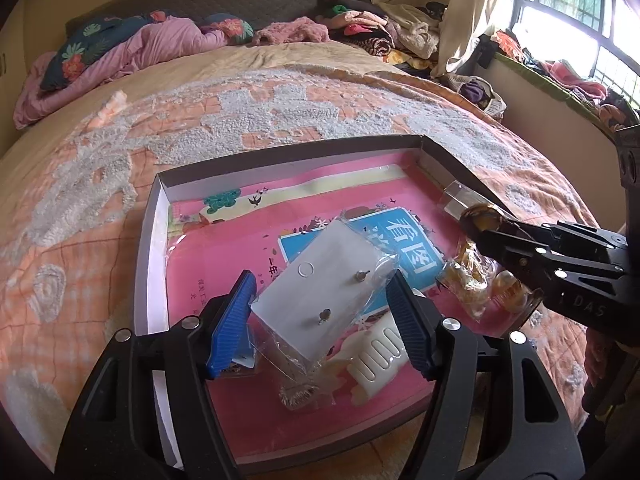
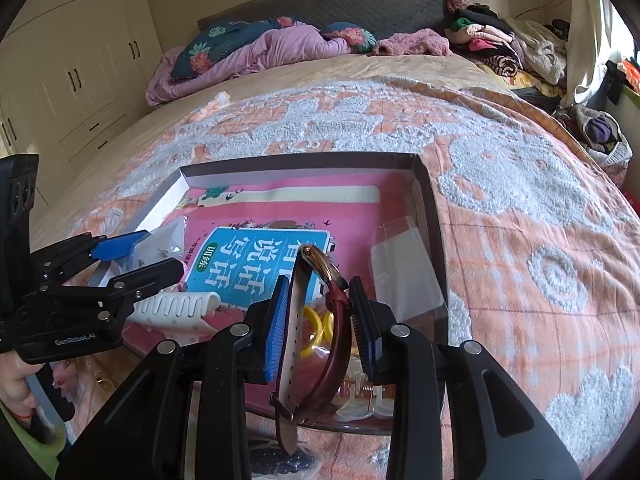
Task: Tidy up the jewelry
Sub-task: 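Lower the earring packet into the box with the left tool while the right tool drops the strap there, then move both open tools back toward the spiral hair tie and black beaded bag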
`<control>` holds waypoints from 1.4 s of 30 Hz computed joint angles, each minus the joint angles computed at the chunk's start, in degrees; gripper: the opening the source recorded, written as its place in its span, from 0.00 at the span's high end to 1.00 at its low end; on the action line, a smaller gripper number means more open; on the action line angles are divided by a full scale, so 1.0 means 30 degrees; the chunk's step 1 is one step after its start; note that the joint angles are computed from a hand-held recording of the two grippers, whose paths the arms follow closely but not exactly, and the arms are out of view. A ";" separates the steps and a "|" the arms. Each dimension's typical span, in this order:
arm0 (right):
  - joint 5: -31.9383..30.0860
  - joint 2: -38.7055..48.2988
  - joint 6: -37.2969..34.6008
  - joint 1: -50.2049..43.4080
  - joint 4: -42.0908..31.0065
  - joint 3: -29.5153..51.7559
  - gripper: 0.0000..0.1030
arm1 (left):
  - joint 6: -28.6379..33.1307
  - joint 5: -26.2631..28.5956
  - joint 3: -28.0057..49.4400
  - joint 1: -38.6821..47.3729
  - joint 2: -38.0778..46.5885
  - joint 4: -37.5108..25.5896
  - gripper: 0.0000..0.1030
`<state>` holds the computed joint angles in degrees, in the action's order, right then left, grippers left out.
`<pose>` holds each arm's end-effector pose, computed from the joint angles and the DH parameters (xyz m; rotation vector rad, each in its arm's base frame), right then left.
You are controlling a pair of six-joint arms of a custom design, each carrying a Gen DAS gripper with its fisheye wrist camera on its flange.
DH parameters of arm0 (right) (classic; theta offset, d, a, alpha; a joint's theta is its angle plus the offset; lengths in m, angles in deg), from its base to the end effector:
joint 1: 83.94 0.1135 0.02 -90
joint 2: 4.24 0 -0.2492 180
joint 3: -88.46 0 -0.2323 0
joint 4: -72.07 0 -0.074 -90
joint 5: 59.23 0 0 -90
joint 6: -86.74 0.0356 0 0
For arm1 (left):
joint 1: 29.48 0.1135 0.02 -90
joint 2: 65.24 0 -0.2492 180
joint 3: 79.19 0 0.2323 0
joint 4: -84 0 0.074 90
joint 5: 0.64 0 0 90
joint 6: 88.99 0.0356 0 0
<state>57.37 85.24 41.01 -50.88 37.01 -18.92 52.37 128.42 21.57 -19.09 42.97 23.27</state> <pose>0.2646 0.1532 0.2120 0.4194 2.3151 0.0728 0.3640 0.0439 0.2257 1.0062 2.2186 -0.4995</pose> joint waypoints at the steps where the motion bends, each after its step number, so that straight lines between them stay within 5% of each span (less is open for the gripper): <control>1: 0.0025 -0.0006 0.0050 0.0038 0.0007 -0.0033 0.70 | 0.0060 0.0043 -0.0035 0.0024 -0.0046 -0.0051 0.42; 5: 0.0264 -0.0457 0.0222 0.0176 0.0061 -0.0299 0.67 | 0.0182 0.0157 -0.0168 0.0113 -0.0220 -0.0123 0.42; 19: 0.3067 -0.4017 0.2431 0.1887 -0.1084 -0.1324 0.18 | 0.0317 0.0622 -0.0308 0.0366 -0.0758 -0.0404 0.27; 30: 0.5137 -0.5202 0.3302 0.3598 -0.2469 -0.0764 0.10 | 0.0266 0.1684 0.0267 0.1174 -0.1471 -0.1201 0.09; 42: 0.8013 -0.6304 0.5474 0.6211 -0.5280 0.0194 0.08 | 0.1242 0.3650 0.1632 0.3057 -0.2249 -0.3551 0.09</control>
<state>81.40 66.33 57.43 -32.25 21.17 -18.34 56.10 139.37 26.47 -9.92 36.23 12.62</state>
